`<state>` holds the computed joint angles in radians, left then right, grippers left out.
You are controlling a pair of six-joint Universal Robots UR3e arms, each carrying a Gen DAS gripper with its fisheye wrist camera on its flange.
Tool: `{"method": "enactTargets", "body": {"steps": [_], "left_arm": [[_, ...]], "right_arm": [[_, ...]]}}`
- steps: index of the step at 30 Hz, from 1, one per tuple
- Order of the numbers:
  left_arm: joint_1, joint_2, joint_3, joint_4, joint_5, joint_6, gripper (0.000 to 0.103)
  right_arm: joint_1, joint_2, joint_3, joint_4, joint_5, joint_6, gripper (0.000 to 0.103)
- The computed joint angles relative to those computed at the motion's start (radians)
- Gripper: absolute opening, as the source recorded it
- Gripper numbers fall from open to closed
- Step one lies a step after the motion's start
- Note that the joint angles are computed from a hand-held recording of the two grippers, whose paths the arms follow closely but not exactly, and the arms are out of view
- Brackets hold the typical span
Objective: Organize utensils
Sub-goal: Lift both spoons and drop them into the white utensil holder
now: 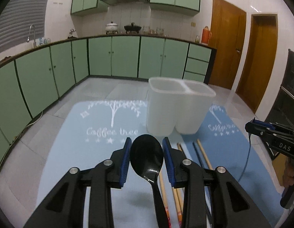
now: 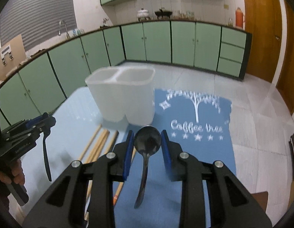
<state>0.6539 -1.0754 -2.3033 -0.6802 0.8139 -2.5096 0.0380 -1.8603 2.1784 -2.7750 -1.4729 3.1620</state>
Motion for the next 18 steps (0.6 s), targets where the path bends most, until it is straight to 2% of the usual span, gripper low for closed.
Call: {"method": "enactTargets", "body": {"steps": [7,9,14,18], "left_arm": [[-0.031,-0.076,0.107,0.086,-0.052,-0.112,0.033],[-0.066,-0.142,0.168,0.164,-0.054,-0.177,0.033],[-0.194,-0.356,0.380,0.382,-0.003,-0.356,0.033],[-0.296,-0.528,0.583,0.482,0.062,-0.464,0.033]], "right_arm": [[-0.056,0.011,-0.107,0.002,0.073,-0.029,0.027],[-0.072,0.030,-0.168,0.009,0.100,-0.040,0.027],[-0.124,0.097,-0.337,0.042,0.192,-0.043,0.027],[-0.124,0.188,-0.486,0.041,0.208,-0.050,0.027]]}}
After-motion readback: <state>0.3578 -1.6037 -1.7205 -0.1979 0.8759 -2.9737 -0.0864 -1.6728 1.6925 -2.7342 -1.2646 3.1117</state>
